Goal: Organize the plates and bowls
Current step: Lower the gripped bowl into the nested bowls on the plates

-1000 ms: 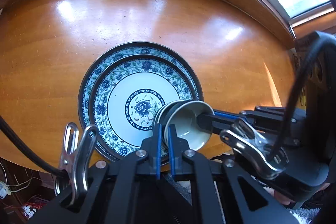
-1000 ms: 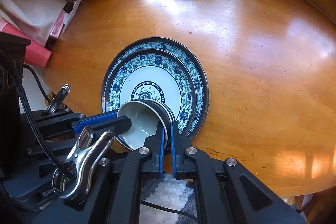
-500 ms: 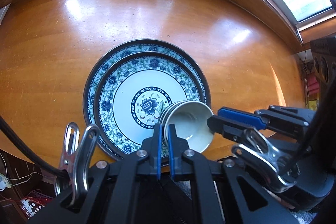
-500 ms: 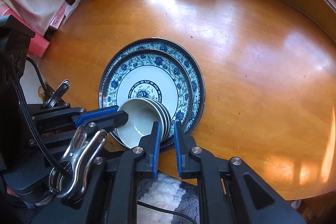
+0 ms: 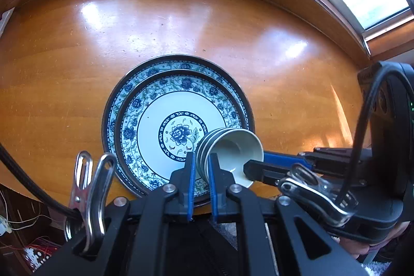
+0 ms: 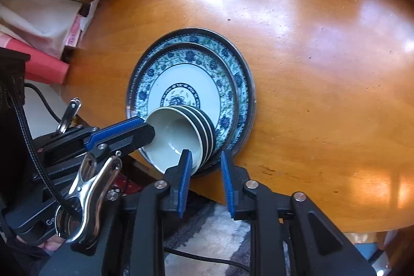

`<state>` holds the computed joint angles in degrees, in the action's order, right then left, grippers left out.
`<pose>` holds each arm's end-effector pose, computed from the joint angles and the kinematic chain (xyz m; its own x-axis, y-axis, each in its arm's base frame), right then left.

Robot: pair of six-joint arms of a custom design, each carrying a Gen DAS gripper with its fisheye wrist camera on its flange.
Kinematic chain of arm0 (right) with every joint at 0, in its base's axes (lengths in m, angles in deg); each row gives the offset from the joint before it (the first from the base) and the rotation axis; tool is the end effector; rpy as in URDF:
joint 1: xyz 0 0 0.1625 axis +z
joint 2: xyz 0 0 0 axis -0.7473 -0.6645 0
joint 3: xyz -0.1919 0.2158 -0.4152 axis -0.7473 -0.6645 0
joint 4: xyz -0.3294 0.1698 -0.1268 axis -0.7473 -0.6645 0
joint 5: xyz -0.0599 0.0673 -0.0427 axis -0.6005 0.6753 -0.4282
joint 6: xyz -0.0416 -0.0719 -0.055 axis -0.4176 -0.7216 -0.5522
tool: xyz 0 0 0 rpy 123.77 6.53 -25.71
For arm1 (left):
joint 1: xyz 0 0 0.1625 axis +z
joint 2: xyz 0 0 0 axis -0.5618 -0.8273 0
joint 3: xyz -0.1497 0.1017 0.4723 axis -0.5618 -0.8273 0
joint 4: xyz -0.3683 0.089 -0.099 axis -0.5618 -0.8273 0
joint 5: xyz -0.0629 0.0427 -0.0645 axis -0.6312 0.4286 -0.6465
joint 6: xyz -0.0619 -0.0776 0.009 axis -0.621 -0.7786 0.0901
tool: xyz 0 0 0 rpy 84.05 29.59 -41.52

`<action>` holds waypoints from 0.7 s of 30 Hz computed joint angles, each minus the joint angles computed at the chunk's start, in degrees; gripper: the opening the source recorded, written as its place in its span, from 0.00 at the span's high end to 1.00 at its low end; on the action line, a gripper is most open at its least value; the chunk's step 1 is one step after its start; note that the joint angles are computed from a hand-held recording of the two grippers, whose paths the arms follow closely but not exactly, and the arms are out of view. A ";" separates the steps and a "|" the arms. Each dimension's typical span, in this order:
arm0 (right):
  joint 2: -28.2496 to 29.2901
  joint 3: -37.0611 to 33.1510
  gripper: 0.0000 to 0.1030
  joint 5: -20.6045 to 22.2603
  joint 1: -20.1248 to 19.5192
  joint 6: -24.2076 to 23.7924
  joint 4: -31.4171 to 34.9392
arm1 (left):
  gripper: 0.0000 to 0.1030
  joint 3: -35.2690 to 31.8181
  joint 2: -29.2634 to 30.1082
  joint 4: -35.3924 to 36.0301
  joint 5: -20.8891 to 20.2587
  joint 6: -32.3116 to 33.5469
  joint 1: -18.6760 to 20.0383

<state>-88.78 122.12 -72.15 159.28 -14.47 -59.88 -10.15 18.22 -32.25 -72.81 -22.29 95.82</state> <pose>0.3580 -0.6575 0.0548 -0.9196 0.2953 0.2591 0.2417 0.9452 -0.2196 -0.1926 -0.7226 0.2915 -0.7697 0.4959 -0.4020 0.4233 0.8678 0.2601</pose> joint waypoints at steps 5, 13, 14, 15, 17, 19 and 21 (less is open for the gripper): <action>0.48 -0.40 0.88 -0.09 0.25 -1.42 -1.03 | 0.92 -0.12 -0.09 0.91 0.17 -0.60 0.30; 0.74 -0.02 0.89 0.66 -0.31 -1.00 -2.39 | 0.92 0.66 -0.82 -0.42 -0.27 -0.62 0.98; 0.89 -0.19 0.89 0.56 -0.32 -0.96 -2.46 | 0.92 0.66 -0.80 -0.39 -0.12 -0.78 1.02; 0.98 -0.21 0.89 0.56 -0.34 -1.01 -2.66 | 0.92 0.69 -0.85 -0.35 0.10 -0.95 1.06; 1.15 -0.44 0.89 0.32 -0.38 -1.31 -2.91 | 0.92 0.77 -0.92 -0.34 0.27 -1.31 1.13; 1.55 -1.06 0.89 -0.09 -0.35 -1.52 -2.59 | 0.92 0.79 -0.85 -0.27 0.12 -2.02 1.14; 1.80 -1.44 0.89 -0.03 -0.47 -1.57 -2.43 | 0.92 0.86 -0.88 -0.49 0.25 -1.98 1.10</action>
